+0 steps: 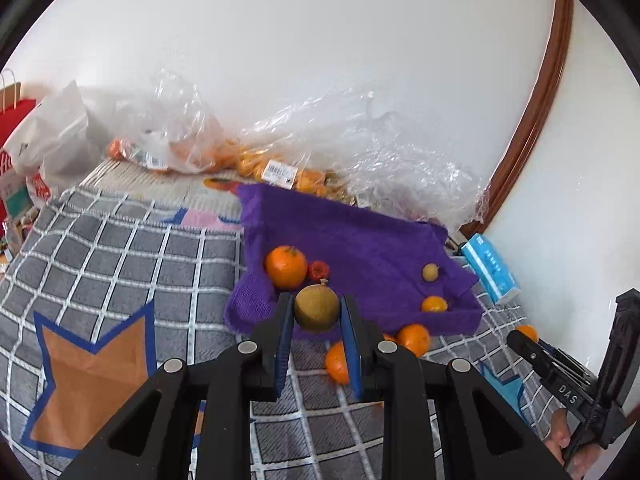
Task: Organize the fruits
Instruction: 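Carry both held fruits up over the purple towel, then lower both fruits onto the towel and open both tools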
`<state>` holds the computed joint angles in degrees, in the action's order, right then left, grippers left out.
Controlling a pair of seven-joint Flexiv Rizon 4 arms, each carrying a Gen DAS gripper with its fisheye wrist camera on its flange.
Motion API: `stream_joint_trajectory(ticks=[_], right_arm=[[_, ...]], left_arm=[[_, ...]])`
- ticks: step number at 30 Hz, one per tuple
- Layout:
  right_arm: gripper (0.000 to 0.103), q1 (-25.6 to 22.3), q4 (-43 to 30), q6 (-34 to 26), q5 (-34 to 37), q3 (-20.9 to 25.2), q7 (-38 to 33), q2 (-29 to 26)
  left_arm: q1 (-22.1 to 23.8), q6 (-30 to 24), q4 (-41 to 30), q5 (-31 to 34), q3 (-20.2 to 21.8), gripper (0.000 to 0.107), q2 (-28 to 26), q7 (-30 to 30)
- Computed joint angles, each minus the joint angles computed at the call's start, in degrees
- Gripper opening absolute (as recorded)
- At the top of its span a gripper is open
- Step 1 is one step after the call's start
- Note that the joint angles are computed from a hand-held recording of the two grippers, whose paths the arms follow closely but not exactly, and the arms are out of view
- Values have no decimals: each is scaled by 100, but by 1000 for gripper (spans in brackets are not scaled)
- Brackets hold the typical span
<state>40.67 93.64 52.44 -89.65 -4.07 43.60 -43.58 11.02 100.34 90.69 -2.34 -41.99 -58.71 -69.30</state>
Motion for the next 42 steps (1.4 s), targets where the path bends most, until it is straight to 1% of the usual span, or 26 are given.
stream_joint_trajectory(ticks=[2, 5, 9, 13, 16, 18, 21, 22, 24, 25, 27, 29, 35, 39, 42], right_arm=[[33, -28, -53, 8, 6, -21, -64, 14], [33, -47, -173, -78, 108, -68, -268, 17], [33, -86, -336, -119, 144, -151, -432, -17], [33, -149, -586, -61, 287, -240, -650, -176], [33, -194, -777, 49, 397, -333, -764, -329], [33, -236, -907, 186, 469, -406, -788, -453], [33, -271, -1077, 348, 566, -534, -823, -636], [33, -278, -1116, 396, 599, -573, -837, -682], [33, -304, -1219, 483, 725, -639, -896, -809], [33, -296, -1245, 516, 769, -679, -892, -850], [33, -290, -1277, 559, 868, -755, -805, -939], [33, -302, -1276, 691, 912, -817, -693, -995], [33, -288, -1302, 891, 1221, -898, -908, -1094], [33, -261, -1398, 934, 1535, -908, -1259, -1202], [33, -221, -1419, 1019, 1740, -972, -1387, -1242]], left_arm=[[-51, -26, -113, 1, -16, 22, 27, 31], [-246, -98, -384, -70, 101, 22, 57, 82], [-455, -243, -838, -212, 135, 22, -76, 243], [-786, -546, -1371, -519, 364, 22, -269, 384], [-1070, -853, -1772, -842, 629, 22, -440, 509], [-1160, -899, -1905, -996, 675, 22, -555, 635], [-1220, -932, -1975, -1152, 695, 22, -652, 808], [-1278, -1020, -2005, -1235, 790, 22, -650, 803], [-1278, -1095, -2009, -1326, 756, 22, -675, 928], [-1284, -1027, -2007, -1335, 729, 22, -705, 1015], [-1378, -963, -2053, -1388, 835, 22, -720, 1042], [-1420, -1074, -2120, -1432, 857, 22, -754, 1107], [-1592, -1296, -2269, -1643, 1024, 22, -796, 1262], [-1645, -1357, -2308, -1777, 1079, 22, -800, 1314], [-1684, -1483, -2381, -1886, 1138, 22, -823, 1322]])
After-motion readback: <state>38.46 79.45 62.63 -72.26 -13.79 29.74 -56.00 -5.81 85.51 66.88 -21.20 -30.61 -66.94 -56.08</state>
